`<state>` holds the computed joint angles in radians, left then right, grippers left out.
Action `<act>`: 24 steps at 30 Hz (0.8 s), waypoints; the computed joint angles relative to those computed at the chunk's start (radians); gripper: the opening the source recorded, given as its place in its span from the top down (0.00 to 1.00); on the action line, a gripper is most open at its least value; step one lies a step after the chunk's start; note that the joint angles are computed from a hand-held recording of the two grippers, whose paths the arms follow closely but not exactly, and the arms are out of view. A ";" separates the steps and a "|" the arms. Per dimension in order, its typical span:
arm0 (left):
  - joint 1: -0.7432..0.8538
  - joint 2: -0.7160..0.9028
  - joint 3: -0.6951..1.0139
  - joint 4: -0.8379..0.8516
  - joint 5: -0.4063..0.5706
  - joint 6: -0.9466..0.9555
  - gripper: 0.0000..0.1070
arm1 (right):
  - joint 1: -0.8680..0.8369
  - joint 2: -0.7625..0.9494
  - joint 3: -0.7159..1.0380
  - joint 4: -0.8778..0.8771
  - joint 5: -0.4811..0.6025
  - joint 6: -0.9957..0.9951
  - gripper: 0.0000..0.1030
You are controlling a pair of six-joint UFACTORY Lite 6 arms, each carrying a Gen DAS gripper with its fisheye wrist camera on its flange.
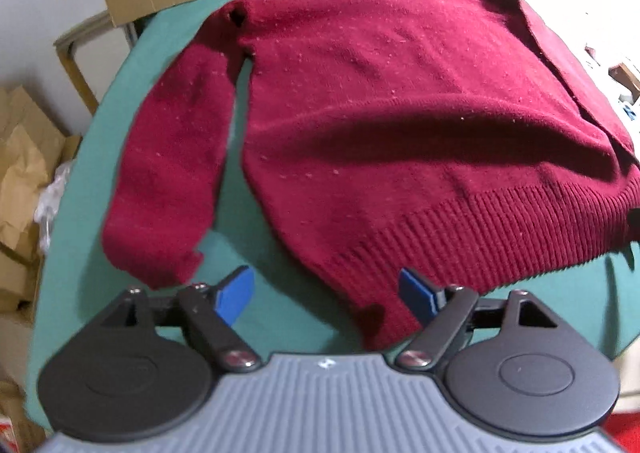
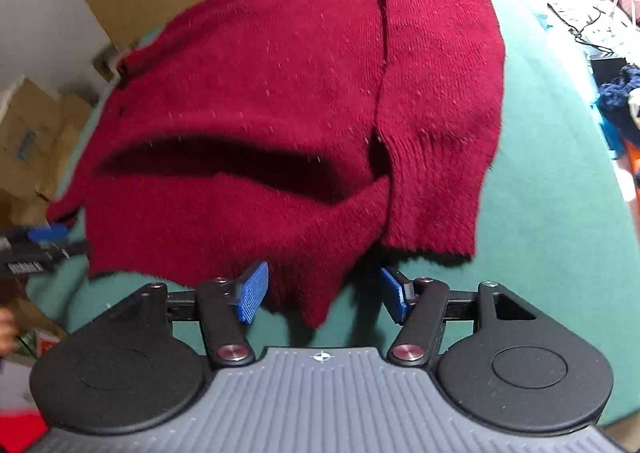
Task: Fold clothes
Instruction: 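Lower the sweater and swing it flat onto the table with both grippers, then pull the sweater hem straight with both grippers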
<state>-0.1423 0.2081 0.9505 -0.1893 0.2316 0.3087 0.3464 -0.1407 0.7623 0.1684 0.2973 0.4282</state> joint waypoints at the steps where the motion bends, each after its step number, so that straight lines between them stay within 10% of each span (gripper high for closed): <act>1: -0.014 0.010 0.002 0.037 -0.008 -0.073 0.42 | 0.002 0.013 0.001 -0.029 -0.025 0.027 0.51; 2: -0.022 0.018 0.002 0.033 -0.019 -0.103 0.46 | 0.007 0.028 0.011 -0.072 -0.031 0.059 0.73; 5: -0.022 0.021 0.005 -0.096 -0.019 -0.038 0.97 | 0.007 0.038 0.024 -0.060 -0.030 0.010 0.90; 19: 0.030 -0.421 -0.263 0.031 0.118 -0.105 0.99 | -0.072 -0.334 -0.155 0.050 0.196 -0.248 0.94; 24: -0.019 -0.388 -0.287 0.231 0.066 -0.340 0.96 | -0.102 -0.290 -0.171 0.154 0.153 -0.288 0.72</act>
